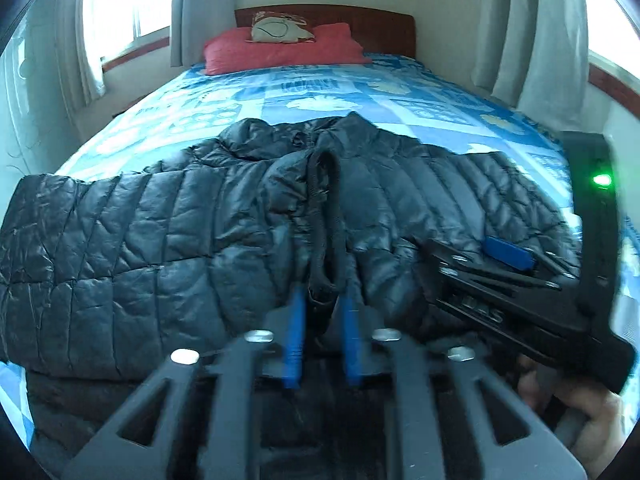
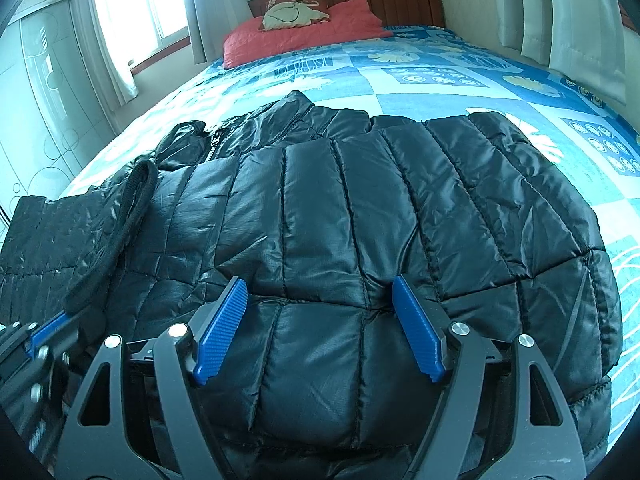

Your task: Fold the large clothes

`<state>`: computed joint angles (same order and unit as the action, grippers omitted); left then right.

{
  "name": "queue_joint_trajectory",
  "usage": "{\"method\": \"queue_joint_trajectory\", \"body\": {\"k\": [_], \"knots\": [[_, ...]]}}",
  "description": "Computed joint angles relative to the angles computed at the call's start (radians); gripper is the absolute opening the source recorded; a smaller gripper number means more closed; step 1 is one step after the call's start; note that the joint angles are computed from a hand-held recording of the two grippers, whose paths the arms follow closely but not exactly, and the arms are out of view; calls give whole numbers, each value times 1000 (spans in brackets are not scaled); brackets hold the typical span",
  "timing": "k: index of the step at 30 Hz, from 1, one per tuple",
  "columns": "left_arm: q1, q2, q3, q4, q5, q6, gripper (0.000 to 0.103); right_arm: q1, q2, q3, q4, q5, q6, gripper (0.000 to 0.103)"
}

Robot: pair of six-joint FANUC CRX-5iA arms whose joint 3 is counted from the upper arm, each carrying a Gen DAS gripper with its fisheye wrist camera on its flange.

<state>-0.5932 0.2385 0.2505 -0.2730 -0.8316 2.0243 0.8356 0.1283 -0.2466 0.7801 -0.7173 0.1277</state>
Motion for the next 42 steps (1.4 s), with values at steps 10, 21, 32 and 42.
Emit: {"method": "queue_joint_trajectory", "body": {"k": [10, 21, 32, 42], "knots": [[-27, -184, -144, -96, 34, 80, 72, 22, 2, 55, -44, -35, 16, 76], [74, -412, -338, -227, -62, 195, 72, 78, 171, 355, -304, -31, 261, 76], [199, -477, -381, -202, -45, 207, 72, 120, 146, 322, -124, -110, 233, 14], [181, -417, -326, -185, -21, 205, 72, 35, -46, 113, -28, -223, 151, 14]]}}
